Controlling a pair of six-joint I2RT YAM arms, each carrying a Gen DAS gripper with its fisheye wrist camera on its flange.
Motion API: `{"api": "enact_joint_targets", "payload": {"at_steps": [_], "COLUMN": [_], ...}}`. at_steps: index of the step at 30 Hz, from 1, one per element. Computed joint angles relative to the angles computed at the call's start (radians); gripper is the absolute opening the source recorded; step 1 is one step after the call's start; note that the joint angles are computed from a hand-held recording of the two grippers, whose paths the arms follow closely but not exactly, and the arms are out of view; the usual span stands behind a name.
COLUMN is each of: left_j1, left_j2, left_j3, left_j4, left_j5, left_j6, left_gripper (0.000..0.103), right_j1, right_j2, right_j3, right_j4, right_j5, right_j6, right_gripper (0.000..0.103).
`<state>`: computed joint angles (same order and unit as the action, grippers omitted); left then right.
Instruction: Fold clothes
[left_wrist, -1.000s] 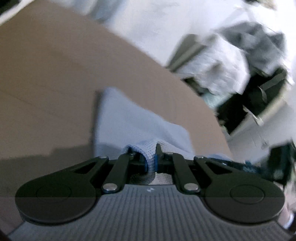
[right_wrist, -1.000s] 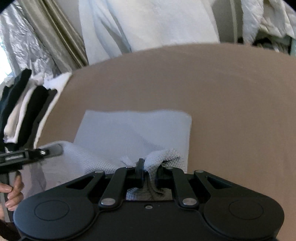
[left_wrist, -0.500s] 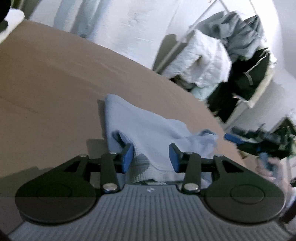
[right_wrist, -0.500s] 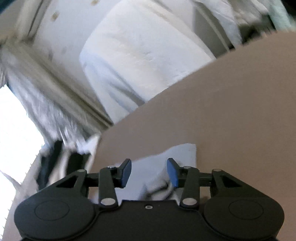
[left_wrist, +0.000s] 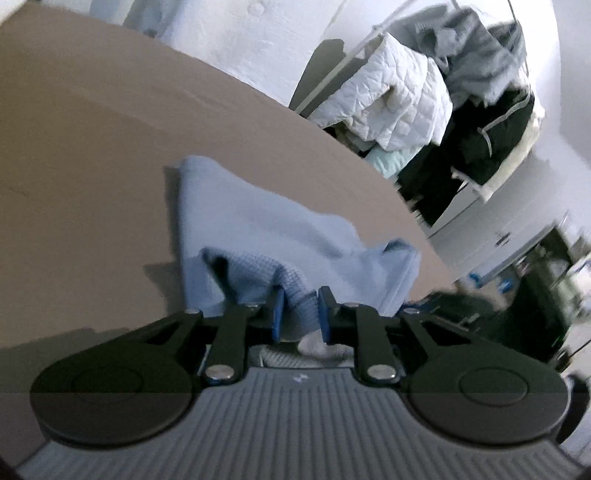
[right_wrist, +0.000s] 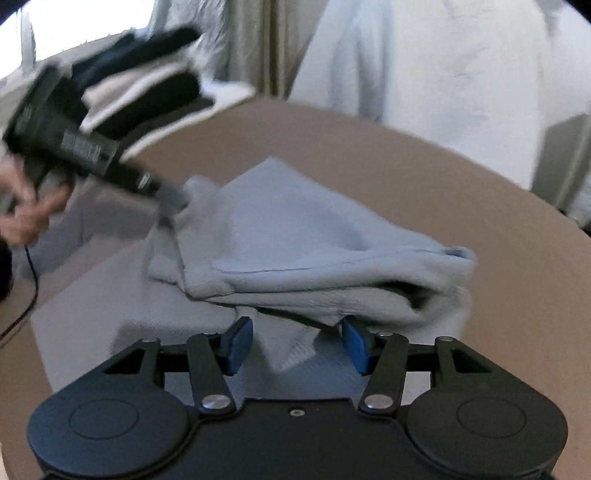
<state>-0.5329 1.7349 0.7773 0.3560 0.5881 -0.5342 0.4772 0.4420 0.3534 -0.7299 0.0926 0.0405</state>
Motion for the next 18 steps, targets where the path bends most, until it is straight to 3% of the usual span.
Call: {"api": "enact_joint_targets", "payload": {"at_steps": [2, 4, 7, 10, 14, 16, 18], "left_j1": [0.011, 0.018, 0.033, 0.032, -0.001, -0.024, -0.060], "left_j2": [0.039, 0.042, -0.004, -0.069, -0.125, -0.131, -0.124], "left_j3": [0.041, 0.066, -0.034, -0.105, -0.153, -0.153, -0.117], "left_j4": [0.014, -0.004, 0.158, 0.199, 0.172, 0.138, 0.065], "left_j5": [-0.009, -0.088, -0.198, -0.240, -0.259, -0.243, -0.235], "left_j6": [-0.060, -0.150, -0.303, -0.250, -0.073, 0.012, 0.099], "left_gripper": [0.017, 0.021, 0.045, 0.050, 0.054, 0.054, 0.055], "right_j1": [0.047, 0.058, 0.034, -0.053, -0.155, -0.167, -0.215], "right_j2": [0.126, 0.209, 0.285, 0.343, 0.371, 0.333, 0.297], "right_j3": [0.017, 0.030, 0.042, 0.065, 0.086, 0.084, 0.084], "right_j4": [0.081, 0.183, 0.317, 0.387, 0.394, 0.360, 0.331], "right_j5": [0.069, 0.171, 0.270, 0.269, 0.250, 0.274, 0.201], "right_j6": [-0.001, 0.016, 0.072, 0.135, 0.200, 0.213, 0.204], "right_gripper": [0.058, 0.055, 0.055, 0.055, 0.056, 0.057, 0.058]}}
